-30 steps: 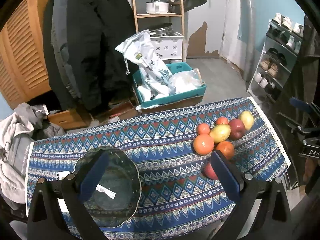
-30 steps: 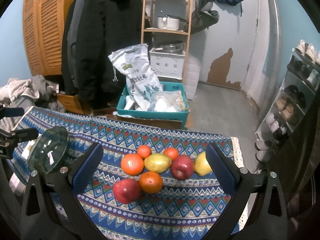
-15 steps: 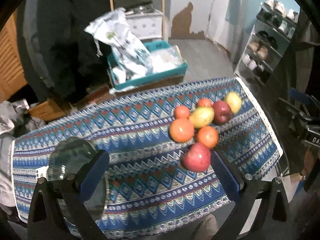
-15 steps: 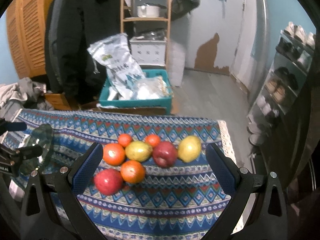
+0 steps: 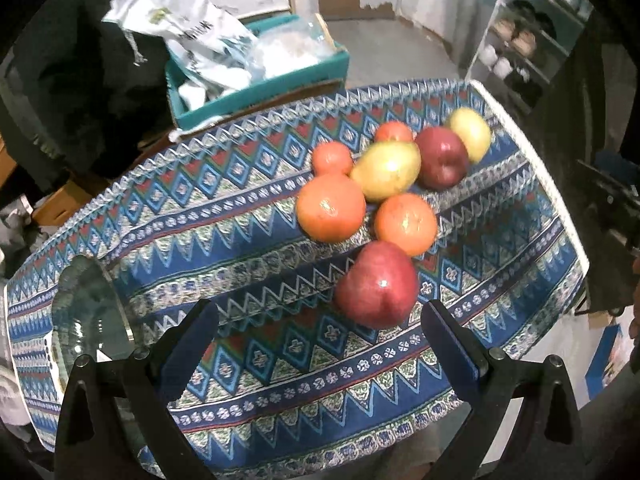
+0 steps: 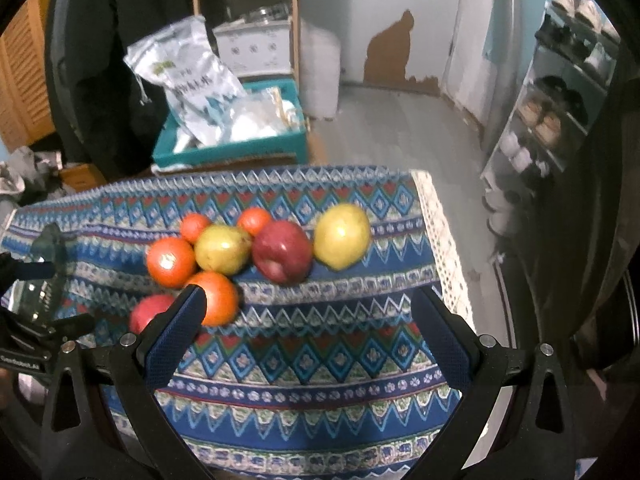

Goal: Organize fruits
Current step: 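Move the left gripper to the red apple and close on it, then lift the red apple with the left gripper while the right gripper grasps an orange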

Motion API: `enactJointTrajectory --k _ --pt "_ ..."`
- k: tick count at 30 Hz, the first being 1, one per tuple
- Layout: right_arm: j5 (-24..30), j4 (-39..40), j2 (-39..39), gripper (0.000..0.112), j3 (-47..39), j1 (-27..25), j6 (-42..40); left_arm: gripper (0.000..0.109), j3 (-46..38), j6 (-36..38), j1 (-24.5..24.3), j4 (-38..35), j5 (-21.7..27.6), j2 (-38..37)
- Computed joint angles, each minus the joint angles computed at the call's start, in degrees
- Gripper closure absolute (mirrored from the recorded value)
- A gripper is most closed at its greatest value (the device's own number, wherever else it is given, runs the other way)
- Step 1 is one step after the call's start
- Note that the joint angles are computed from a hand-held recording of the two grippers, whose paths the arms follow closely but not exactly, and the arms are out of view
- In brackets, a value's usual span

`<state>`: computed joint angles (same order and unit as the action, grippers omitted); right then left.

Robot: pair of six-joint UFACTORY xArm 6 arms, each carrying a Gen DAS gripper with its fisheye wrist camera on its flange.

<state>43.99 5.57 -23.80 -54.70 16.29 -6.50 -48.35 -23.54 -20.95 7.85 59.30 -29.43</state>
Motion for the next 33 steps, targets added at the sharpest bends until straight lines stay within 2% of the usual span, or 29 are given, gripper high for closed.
enactJointTrajectory --k 13,18,22,24,28,33 --pt "2.0 1.0 3.8 0.012 0.6 -0.7 -0.9 0.007 -0.4 0.9 -1.1 -1.0 -2.5 8.8" --pt "2.5 2.4 4.8 0.012 0.3 -0.7 -2.0 0.006 -0.5 3.2 -0.3 -5.4 -4.8 11.3" --pt "2.8 2.9 5.8 0.012 -0.1 -0.5 -2.0 0.007 -1.1 4.5 -0.7 -5.3 -6.0 13.5" --pt "3.0 2.7 6.2 0.012 -0.3 -0.3 -1.7 0.014 -1.3 5.0 -0.9 -5.3 -6.5 14.4" --pt "3.5 2.9 7.2 0.012 -0.7 0.5 -1.8 0.033 -0.5 9.3 0.0 -10.8 -8.4 15.3" --pt "3.3 2.7 8.5 0.012 -1.2 1.9 -2.2 0.034 1.1 10.0 1.3 -13.6 -10.3 14.2"
